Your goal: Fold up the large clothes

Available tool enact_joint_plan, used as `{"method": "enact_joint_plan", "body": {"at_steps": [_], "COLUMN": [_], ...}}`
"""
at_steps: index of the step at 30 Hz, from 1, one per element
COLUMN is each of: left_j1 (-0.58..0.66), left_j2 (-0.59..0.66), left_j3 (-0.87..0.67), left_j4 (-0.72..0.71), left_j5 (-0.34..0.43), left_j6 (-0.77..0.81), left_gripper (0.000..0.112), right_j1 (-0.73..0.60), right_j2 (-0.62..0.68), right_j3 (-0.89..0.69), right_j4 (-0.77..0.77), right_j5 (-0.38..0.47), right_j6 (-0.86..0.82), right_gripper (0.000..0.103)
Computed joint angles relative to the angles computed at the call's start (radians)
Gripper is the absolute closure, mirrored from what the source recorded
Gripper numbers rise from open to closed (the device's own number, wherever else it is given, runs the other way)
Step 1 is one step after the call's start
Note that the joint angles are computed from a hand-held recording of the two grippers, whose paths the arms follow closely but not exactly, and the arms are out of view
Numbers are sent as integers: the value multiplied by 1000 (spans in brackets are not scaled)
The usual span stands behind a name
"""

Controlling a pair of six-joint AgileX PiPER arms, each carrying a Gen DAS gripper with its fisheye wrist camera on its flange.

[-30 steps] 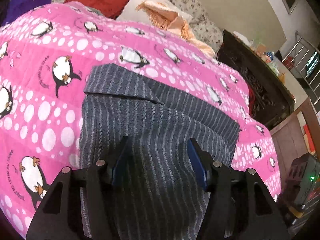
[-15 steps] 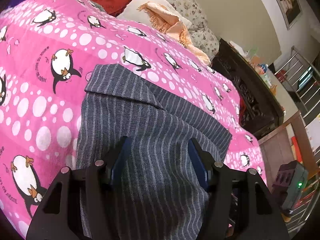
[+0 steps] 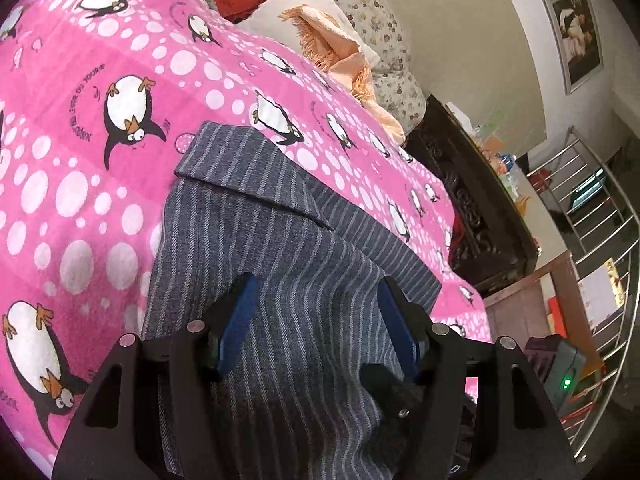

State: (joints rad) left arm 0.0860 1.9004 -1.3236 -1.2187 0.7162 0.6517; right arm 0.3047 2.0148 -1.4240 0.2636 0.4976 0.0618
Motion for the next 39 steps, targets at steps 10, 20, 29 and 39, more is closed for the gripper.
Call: {"method": "enact_joint_plan", "body": {"at_steps": [10,20,29,39], "left_j1": [34,248,222,147], "left_j2": [37,4,-93,-108], "left_j3": [-17,-108,118,145], "left_j4": [-122,118,186,187], "left_j5": [85,389,466,428], "left_j6": [82,-62,333,333], "left_gripper": [33,23,22,16], "right_j1": [67,-86,-348,-395], "right_j2": [73,-143,-197,40], "right_j3": [-126,24,304,238], "right_j4": [-257,47,766,1083], "right_j5": [128,95,196,377], "right_j6": [184,-124,-875,-1184], "right_gripper": [0,3,5,26]}}
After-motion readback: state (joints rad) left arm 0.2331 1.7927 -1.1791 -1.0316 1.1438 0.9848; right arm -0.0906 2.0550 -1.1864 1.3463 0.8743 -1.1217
